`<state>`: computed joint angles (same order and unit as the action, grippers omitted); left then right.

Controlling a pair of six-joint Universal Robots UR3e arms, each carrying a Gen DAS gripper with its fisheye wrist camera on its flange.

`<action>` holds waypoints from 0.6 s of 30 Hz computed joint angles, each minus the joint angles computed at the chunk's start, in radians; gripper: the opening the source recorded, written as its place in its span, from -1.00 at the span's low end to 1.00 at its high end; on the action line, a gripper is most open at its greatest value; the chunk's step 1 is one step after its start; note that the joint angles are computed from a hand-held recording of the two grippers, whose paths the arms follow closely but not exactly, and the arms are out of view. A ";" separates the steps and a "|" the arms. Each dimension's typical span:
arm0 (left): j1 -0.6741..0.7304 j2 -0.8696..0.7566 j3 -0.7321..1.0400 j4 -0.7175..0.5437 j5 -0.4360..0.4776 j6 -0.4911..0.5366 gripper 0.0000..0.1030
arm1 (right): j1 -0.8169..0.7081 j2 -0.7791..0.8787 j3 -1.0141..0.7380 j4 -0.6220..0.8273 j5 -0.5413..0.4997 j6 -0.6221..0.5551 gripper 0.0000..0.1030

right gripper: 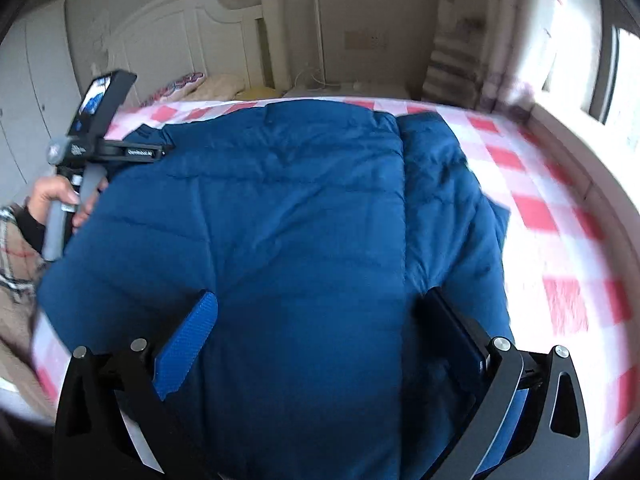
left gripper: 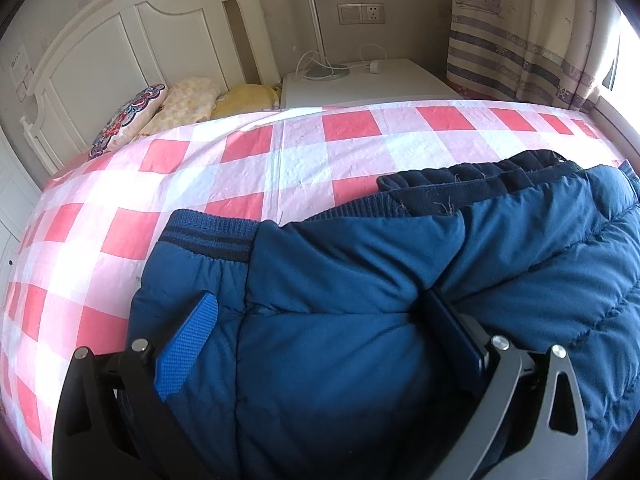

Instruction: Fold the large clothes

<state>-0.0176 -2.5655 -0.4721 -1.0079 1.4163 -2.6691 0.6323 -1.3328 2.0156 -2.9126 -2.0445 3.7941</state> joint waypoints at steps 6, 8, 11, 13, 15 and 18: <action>-0.005 0.008 -0.020 0.022 0.012 0.000 0.96 | 0.081 -0.305 0.302 -0.016 -0.075 0.248 0.90; -0.005 0.009 -0.022 0.025 0.013 0.001 0.96 | 0.085 -0.386 0.431 -0.092 -0.026 0.344 0.90; -0.004 0.003 -0.012 0.021 0.014 0.003 0.96 | 0.108 -0.412 0.524 -0.148 0.042 0.446 0.88; -0.006 0.004 -0.018 0.029 0.017 0.003 0.96 | 0.104 -0.395 0.560 -0.209 0.085 0.467 0.86; -0.005 0.004 -0.016 0.030 0.018 0.004 0.96 | 0.104 -0.339 0.578 -0.312 0.097 0.474 0.86; -0.004 -0.006 0.005 0.017 0.016 0.005 0.96 | 0.026 -0.249 0.598 -0.510 0.182 0.428 0.86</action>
